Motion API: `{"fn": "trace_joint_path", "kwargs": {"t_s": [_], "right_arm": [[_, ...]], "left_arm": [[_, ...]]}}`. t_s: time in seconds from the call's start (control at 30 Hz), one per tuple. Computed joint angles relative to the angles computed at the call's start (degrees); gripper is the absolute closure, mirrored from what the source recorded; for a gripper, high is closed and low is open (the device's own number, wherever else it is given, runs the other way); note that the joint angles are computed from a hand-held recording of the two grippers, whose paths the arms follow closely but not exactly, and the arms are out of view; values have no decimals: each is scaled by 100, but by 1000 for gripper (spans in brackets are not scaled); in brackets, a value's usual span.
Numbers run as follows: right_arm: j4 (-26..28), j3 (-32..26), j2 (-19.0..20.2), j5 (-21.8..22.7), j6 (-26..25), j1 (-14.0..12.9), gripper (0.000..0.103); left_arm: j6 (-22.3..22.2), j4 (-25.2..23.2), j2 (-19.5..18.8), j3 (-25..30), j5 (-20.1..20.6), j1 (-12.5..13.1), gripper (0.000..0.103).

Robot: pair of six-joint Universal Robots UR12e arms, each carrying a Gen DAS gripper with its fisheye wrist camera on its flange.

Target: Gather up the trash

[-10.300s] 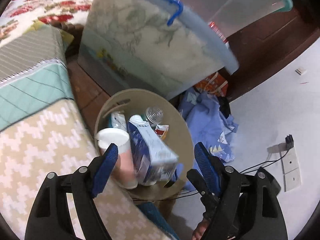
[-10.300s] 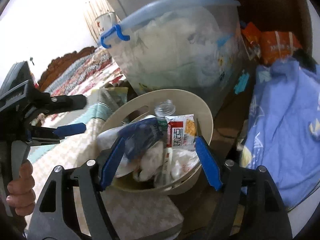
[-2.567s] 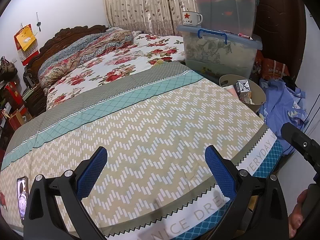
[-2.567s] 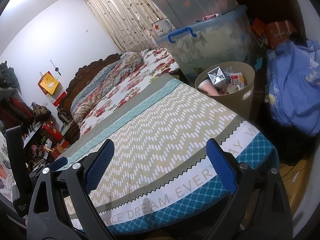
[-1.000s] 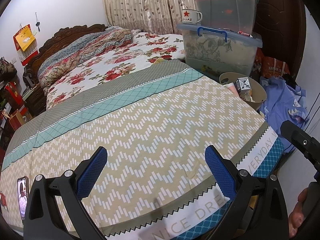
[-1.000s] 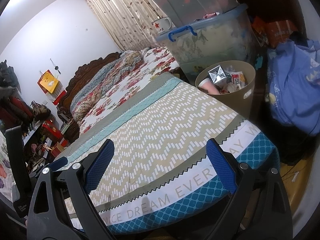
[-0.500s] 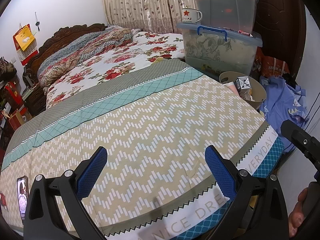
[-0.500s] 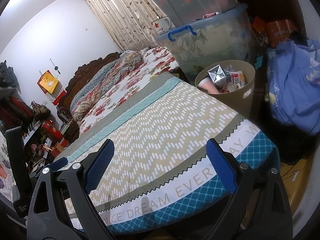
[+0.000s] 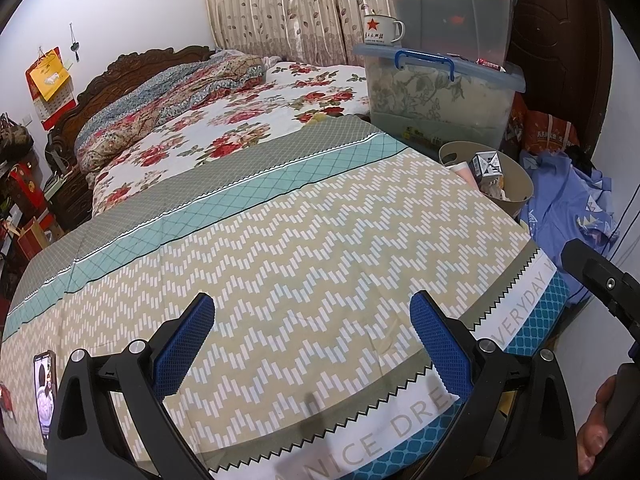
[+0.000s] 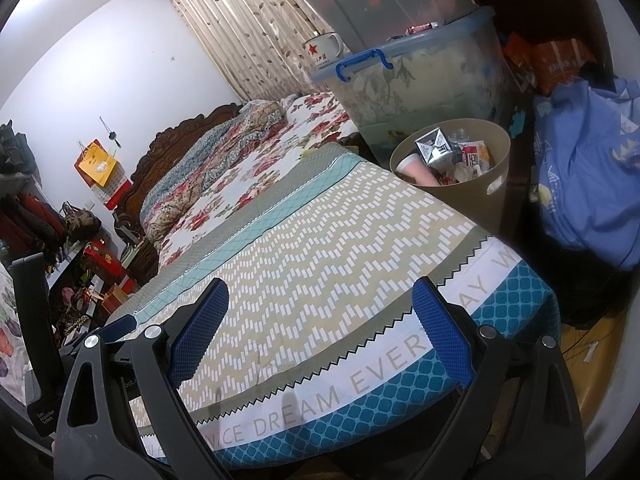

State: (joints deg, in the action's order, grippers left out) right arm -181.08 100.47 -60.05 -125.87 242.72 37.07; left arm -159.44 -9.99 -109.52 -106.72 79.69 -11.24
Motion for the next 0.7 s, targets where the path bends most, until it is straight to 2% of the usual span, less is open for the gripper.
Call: {"fn": "trace_joint_path", "kwargs": {"t_s": [0.7], "right_arm": [[7,5,-2,15,-3,0,11]], "left_arm": [[69,-36,-19,5,-12,31,9]]}}
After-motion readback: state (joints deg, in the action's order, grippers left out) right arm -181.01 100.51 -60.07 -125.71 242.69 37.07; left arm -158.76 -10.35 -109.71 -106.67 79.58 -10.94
